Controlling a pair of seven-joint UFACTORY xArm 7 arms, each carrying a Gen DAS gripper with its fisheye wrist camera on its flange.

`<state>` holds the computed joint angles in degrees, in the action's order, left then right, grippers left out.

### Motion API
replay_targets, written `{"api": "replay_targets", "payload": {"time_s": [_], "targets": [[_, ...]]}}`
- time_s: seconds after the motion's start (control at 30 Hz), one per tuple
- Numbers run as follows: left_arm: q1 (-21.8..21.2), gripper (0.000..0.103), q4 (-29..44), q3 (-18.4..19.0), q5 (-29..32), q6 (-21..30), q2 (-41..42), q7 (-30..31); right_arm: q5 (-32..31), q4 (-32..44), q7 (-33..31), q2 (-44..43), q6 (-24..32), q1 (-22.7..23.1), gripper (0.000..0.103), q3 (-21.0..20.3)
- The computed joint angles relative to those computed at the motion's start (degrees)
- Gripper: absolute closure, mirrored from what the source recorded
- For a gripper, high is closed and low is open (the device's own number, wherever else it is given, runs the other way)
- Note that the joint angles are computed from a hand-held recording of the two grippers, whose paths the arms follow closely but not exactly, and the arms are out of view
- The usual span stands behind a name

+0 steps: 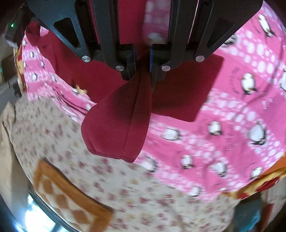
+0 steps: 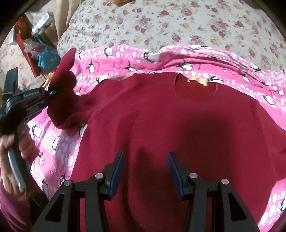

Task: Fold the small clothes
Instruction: 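Grasp the sleeve cuff with the left gripper and lift it, then lay the held sleeve across the shirt body and open the left gripper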

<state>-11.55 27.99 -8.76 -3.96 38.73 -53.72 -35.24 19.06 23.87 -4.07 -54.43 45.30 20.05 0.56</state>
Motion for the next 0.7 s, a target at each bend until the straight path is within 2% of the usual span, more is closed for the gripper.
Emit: {"api": "replay_targets", "payload": {"time_s": [0.13,0.37,0.5,0.57,0.7], "targets": [[-2.25,0.094,2.97,-4.69,0.27,-2.34,6.53,-1.88,-0.78,-0.39,-0.36,-1.70,1.08,-1.83,0.055,-1.67],[-5.92,0.094,5.40,-9.20,2.52,-4.81,16.73,-6.51,0.26,-1.07,-3.78,-2.34,3.26,-4.67,0.055,-6.64],[-6.92,0.092,5.66,-10.60,5.30,-4.47,19.63,-9.63,1.15,-1.76,-5.24,-2.10,4.55,-6.82,0.055,-7.68],[-8.00,0.086,5.08,-9.85,5.90,-4.70,19.18,-9.92,1.66,-2.19,-6.06,-2.03,5.01,-7.35,0.055,-7.89],[-14.38,0.072,2.17,-2.81,-0.48,-6.46,15.27,-4.13,2.59,-2.18,-7.09,-1.80,5.38,-7.75,0.054,-7.48]]}}
